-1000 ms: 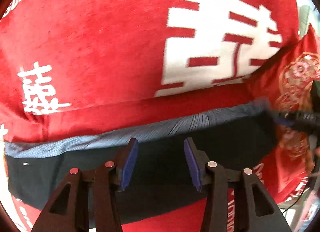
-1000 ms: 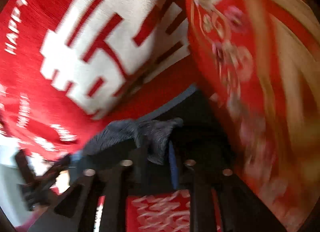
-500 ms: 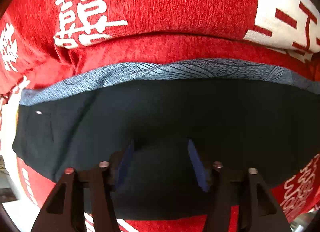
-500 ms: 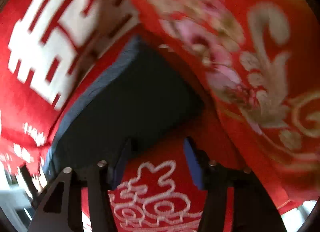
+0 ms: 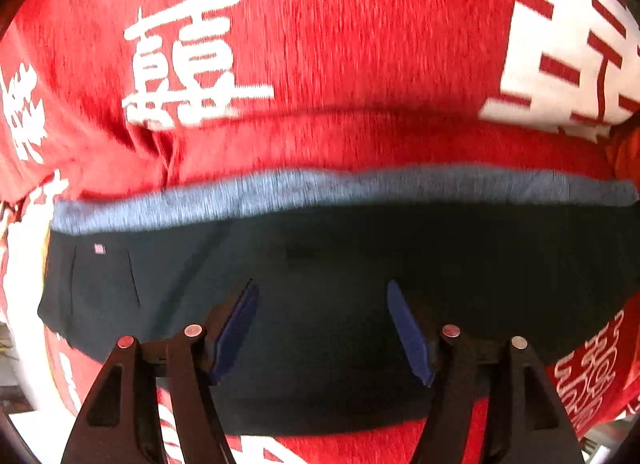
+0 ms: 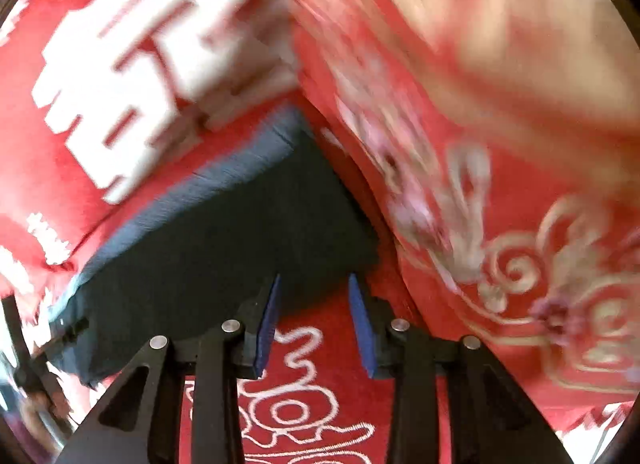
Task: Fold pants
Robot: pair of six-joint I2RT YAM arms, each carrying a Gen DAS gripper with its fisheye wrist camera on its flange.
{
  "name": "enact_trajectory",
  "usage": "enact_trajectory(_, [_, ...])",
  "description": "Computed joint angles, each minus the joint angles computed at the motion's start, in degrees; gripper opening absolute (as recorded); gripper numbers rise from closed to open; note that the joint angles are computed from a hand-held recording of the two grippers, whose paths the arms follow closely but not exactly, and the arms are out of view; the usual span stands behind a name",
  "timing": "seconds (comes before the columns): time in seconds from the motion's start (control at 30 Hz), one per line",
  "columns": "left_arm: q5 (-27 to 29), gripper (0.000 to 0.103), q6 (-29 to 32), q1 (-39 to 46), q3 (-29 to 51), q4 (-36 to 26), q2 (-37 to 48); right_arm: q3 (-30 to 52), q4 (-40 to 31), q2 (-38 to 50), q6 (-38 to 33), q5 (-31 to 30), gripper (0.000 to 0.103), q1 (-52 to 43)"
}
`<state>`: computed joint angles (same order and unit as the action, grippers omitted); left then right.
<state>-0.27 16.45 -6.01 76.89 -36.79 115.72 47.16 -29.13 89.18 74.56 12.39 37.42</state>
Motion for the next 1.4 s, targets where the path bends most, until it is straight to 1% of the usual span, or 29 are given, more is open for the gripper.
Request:
enact_trajectory(0.03, [-0.6, 0.068, -0.6, -0.4, 2.1, 0.0, 1.9, 2.1, 1.0, 2.1, -4.5, -0.3, 0.038, -0.7])
enact_trajectory(0.1, [-1.0, 0.068, -2.8, -1.4, 5.8, -0.4, 5.6, 4.2, 4.5, 6.7, -9.9, -3.1, 0.038, -4.0])
enact_trajectory(0.2, [-3.9, 0.068, -5.4, -2.7, 8.3, 2.6, 10.0, 6.0, 10.8, 14.9, -16.4, -8.0, 0.038, -11.2])
enact_trajectory(0.27, [-4.6, 0.068, -7.2, -2.6, 10.0, 3.6, 12.6, 8.5, 13.0, 21.2, -19.9, -10.1, 0.037, -15.1])
enact_trajectory(0.33, [-3.9, 0.076, -9.4, -1.8, 12.0, 4.1, 14.6, 10.0, 15.2, 23.7, -22.7, -8.4, 0.035, -16.1])
enact_trajectory(0.37, [-4.1, 0.08, -9.7, -1.4, 12.5, 4.3, 15.1, 11.7, 13.9, 24.8, -24.2, -7.8, 0.035, -16.8])
enact_trajectory(0.43, [-3.0, 0.08, -10.5, -0.7, 15.2, 2.9, 16.9, 12.6, 14.9, 26.3, -24.5, -8.6, 0.035, -18.8])
enact_trajectory(0.5, [-3.6, 0.08, -11.3, -0.4, 17.5, 0.6, 17.6, 13.5, 15.1, 27.2, -24.2, -9.3, 0.036, -19.9])
enact_trajectory(0.57, [-4.0, 0.08, -11.0, 0.2, 17.9, -1.0, 16.6, 14.3, 12.7, 26.4, -23.0, -9.2, 0.038, -19.7])
enact_trajectory(0.6, [-3.8, 0.08, -9.9, 0.6, 16.4, -0.7, 14.9, 14.3, 11.1, 25.3, -22.6, -9.4, 0.042, -19.2])
enact_trajectory(0.67, [-3.8, 0.08, -6.6, 2.0, 12.3, 0.4, 10.8, 12.7, 11.3, 22.7, -22.0, -9.9, 0.048, -17.5])
enact_trajectory(0.73, [-3.6, 0.08, -3.0, 4.2, 8.2, 0.6, 6.9, 10.2, 11.3, 19.0, -20.3, -9.8, 0.05, -14.5])
enact_trajectory(0.87, [-3.5, 0.08, 2.3, 10.3, 2.4, 0.0, 2.3, 6.1, 13.8, 14.2, -12.9, -11.8, 0.05, -6.9])
enact_trajectory(0.93, [-3.6, 0.08, 5.2, 14.1, 0.9, 0.0, 1.5, 6.7, 15.9, 15.2, -8.9, -13.5, 0.05, -3.2])
enact_trajectory(1.0, [-3.6, 0.08, 7.7, 16.8, 0.1, 0.5, 1.2, 8.6, 19.7, 18.2, -4.7, -15.4, 0.05, 0.6])
enact_trajectory(1.03, [-3.2, 0.08, 9.5, 18.6, 0.9, 0.8, 1.8, 10.7, 21.2, 20.5, -3.2, -16.7, 0.05, 1.8])
enact_trajectory(1.07, [-2.8, 0.08, 11.0, 20.0, 1.9, 1.0, 2.6, 15.5, 20.2, 23.5, -3.1, -17.8, 0.05, 1.9])
enact_trajectory(1.1, [-2.3, 0.08, 12.6, 21.4, 4.5, 0.8, 4.4, 18.8, 21.3, 26.1, -1.2, -18.2, 0.05, 4.0])
enact_trajectory(1.13, [-2.0, 0.08, 14.3, 22.8, 7.1, 0.3, 6.0, 22.7, 20.2, 27.5, 0.2, -18.3, 0.05, 5.7])
enact_trajectory(1.2, [-1.6, 0.08, 16.8, 24.9, 11.9, -0.3, 8.8, 30.3, 23.1, 33.5, 3.6, -19.0, 0.05, 9.1])
enact_trajectory(1.23, [-1.5, 0.08, 18.5, 26.1, 14.9, 0.2, 10.9, 33.4, 22.9, 34.8, 5.0, -19.0, 0.05, 10.3])
enact_trajectory(1.27, [-1.6, 0.08, 19.9, 27.0, 17.1, 1.5, 12.9, 38.9, 24.3, 39.1, 6.9, -19.3, 0.05, 11.9])
enact_trajectory(1.3, [-1.4, 0.08, 22.2, 28.6, 20.3, 2.7, 15.5, 43.5, 24.3, 42.0, 8.5, -19.3, 0.051, 13.4])
enact_trajectory(1.33, [-1.2, 0.08, 23.8, 29.8, 23.3, 2.7, 18.0, 46.8, 24.5, 44.2, 9.8, -19.2, 0.051, 14.6])
enact_trajectory(1.4, [-2.3, 0.08, 26.6, 32.0, 31.0, 1.4, 24.1, 58.7, 25.2, 53.1, 12.5, -19.7, 0.051, 16.4])
